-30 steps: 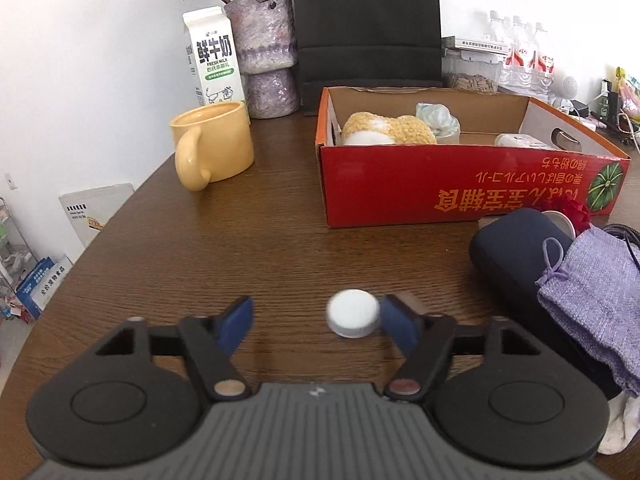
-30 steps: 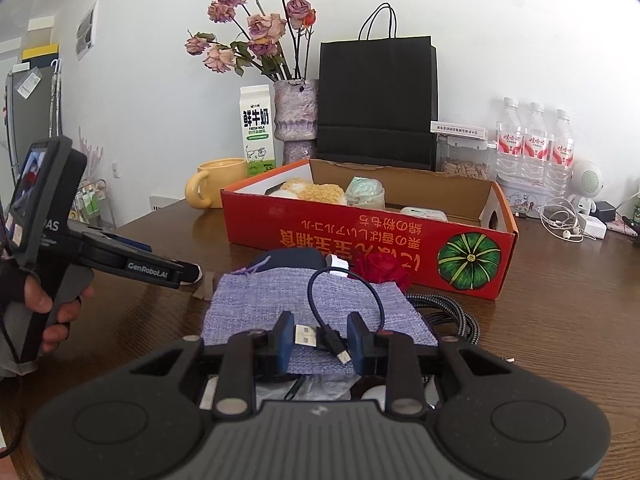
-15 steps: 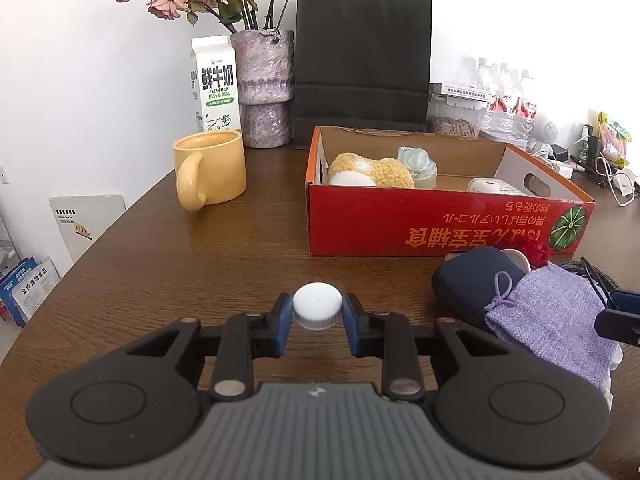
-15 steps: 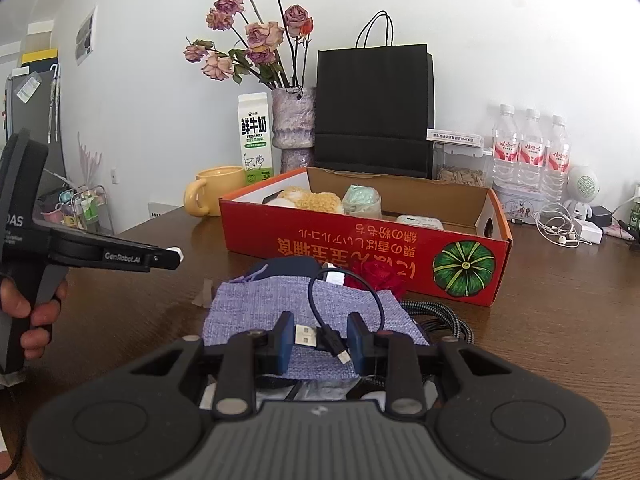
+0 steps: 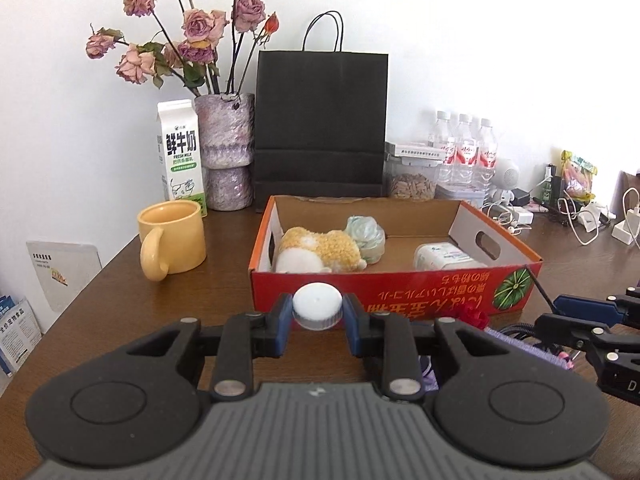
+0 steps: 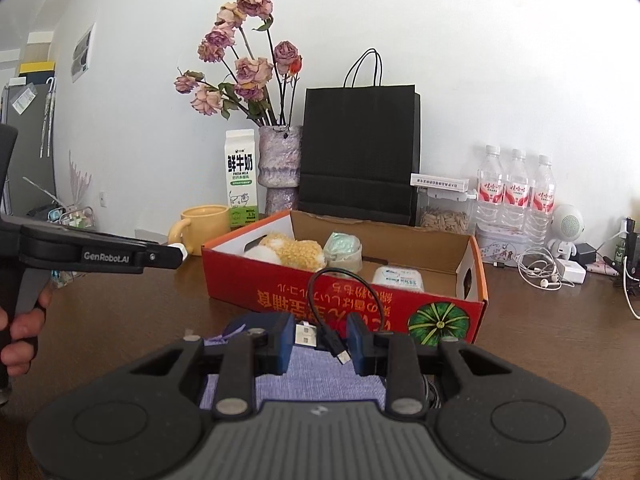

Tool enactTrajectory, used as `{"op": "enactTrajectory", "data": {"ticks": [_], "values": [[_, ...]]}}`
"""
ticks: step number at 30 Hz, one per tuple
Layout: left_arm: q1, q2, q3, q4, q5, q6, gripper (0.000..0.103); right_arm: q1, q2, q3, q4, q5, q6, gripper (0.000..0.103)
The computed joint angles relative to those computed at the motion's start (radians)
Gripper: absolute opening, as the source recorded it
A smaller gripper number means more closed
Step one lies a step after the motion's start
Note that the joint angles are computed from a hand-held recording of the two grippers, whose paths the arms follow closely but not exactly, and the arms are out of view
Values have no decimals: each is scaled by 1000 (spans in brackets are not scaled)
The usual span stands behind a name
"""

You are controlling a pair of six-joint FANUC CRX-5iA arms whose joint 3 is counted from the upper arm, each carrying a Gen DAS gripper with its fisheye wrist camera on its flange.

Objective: Organize objects
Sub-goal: 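Carry the cap and cable into the red box and release both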

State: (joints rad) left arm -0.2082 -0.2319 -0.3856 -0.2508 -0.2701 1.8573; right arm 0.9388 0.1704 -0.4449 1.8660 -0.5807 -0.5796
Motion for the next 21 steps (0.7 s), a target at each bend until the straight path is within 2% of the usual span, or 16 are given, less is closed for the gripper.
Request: {"op": "enactTrajectory", "data": {"ticks": [6,13,19,21], "values": [[-27,38,55,-9,50,23,28,-39,17,45,76,-3,-31,27],[-51,100,135,-49,62,101,28,-85,62,122,115,10,-40,27],[-74,164,225,-153,44,234,28,-127,124,208,127,31,-44,27],[-76,189,251,-156,38,240,28,-141,146,237,125,43,-49,27]]}}
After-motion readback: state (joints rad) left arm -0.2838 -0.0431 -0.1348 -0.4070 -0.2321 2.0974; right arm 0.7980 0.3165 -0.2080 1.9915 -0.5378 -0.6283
